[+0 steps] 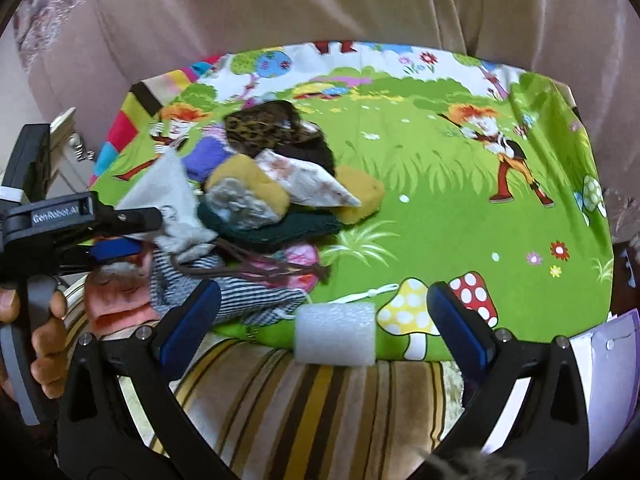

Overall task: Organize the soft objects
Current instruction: 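Grasp the grey drawstring pouch with the left tool while the right tool grasps the yellow sponge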

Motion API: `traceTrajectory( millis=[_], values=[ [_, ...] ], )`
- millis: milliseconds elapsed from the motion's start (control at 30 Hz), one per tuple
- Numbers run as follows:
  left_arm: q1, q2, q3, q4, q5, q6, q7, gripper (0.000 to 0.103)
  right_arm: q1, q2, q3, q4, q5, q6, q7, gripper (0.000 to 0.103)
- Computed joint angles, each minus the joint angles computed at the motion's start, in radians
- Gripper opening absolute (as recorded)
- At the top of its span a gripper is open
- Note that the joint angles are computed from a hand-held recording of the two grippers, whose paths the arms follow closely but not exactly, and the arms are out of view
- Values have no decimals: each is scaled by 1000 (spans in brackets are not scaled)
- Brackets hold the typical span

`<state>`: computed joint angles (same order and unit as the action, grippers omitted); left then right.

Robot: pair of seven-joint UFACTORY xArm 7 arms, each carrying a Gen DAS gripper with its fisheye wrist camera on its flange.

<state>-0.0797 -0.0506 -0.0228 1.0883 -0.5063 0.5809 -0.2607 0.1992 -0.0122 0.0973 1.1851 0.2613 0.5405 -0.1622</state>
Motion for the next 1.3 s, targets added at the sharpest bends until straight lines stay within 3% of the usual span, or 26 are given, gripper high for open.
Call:
traceTrajectory(
  millis=[100, 200, 300, 467, 633, 733, 800, 967, 1067, 1133, 1200, 1300],
  values=[
    [1, 20, -1, 7, 1, -28, -2, 36, -6, 28, -3, 19, -15, 28, 17, 103],
    [-2, 23, -8, -4, 15, -73, 15, 22, -6, 51, 2, 44, -29, 21, 23, 103],
    [-8, 4, -15, -30, 61, -134, 19, 14, 5, 85, 12, 85, -62, -7, 26, 103],
    [-16, -66, -25, -109, 173, -252, -32, 11, 31, 161, 31, 175, -97, -18, 56, 103],
    [47, -129, -76, -180, 453, -380, -256, 11, 66, 212, 29, 237, -188, -42, 120, 103],
    [128, -156, -130, -206, 640, -418, -413, 11, 87, 247, 22, 282, -242, -36, 166, 103],
    [132, -158, -126, -210, 678, -429, -445, 10, 104, 267, 15, 305, -287, -32, 192, 103],
    [96, -156, -86, -220, 656, -439, -432, 10, 147, 319, -8, 359, -393, -8, 262, 101],
    [112, -161, -100, -227, 685, -449, -456, 10, 157, 344, -14, 388, -426, 10, 286, 90],
    [135, -165, -122, -230, 723, -451, -493, 10, 158, 354, -13, 398, -434, 28, 286, 76],
    [170, -173, -150, -234, 776, -461, -542, 9, 147, 352, -3, 393, -414, 31, 271, 54],
    [223, -190, -192, -241, 857, -478, -616, 9, 130, 321, 8, 351, -381, -3, 256, 52]
  ],
)
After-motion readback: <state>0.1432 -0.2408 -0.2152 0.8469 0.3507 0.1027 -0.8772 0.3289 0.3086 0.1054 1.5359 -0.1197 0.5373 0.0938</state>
